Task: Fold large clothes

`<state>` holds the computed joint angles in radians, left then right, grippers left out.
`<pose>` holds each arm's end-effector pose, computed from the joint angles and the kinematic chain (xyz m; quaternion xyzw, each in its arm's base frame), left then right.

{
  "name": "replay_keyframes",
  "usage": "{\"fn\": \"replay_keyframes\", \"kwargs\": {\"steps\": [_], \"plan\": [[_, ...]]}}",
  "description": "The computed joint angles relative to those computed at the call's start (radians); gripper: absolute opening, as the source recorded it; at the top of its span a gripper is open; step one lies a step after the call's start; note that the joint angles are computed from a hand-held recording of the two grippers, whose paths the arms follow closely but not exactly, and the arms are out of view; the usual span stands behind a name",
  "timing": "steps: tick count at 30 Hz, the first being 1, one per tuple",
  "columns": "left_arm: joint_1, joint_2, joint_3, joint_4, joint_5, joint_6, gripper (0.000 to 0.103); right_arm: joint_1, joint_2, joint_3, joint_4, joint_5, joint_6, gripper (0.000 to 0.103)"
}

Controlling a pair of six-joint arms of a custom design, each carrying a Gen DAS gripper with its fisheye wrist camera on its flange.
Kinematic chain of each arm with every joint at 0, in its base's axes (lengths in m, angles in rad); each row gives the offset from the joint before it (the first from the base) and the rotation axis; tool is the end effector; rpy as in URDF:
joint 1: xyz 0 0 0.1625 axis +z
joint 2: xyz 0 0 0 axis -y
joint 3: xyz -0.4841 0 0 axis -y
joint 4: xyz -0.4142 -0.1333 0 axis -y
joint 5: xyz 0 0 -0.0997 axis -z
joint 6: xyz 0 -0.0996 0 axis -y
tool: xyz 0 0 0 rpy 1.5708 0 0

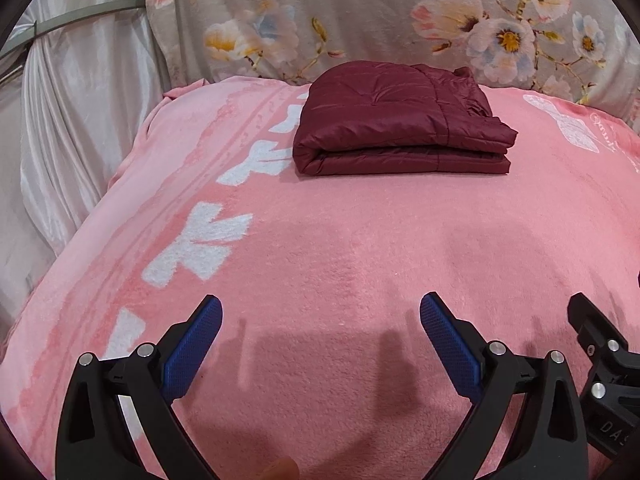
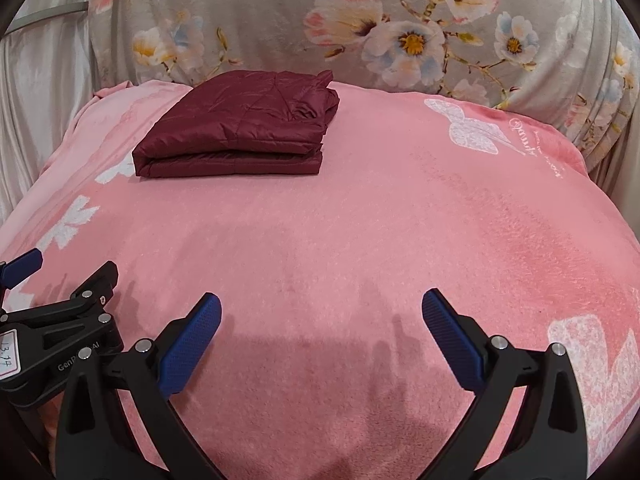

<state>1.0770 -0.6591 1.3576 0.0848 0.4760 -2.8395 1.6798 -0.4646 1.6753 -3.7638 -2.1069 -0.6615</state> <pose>-0.1184 -0.6880 0.0898 0.1215 0.8043 -0.3721 0.4471 0.1587 -0.6921 0.0272 0.2038 -0.8349 0.3739 0.3487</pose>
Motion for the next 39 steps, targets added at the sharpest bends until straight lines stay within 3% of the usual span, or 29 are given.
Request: {"fn": "replay_keyframes", "kwargs": {"steps": [39], "plan": [[-0.002, 0.003, -0.004, 0.004, 0.004, 0.004, 0.095, 0.001, 0.002, -0.003, 0.000, -0.005, -0.014, 0.098]]}}
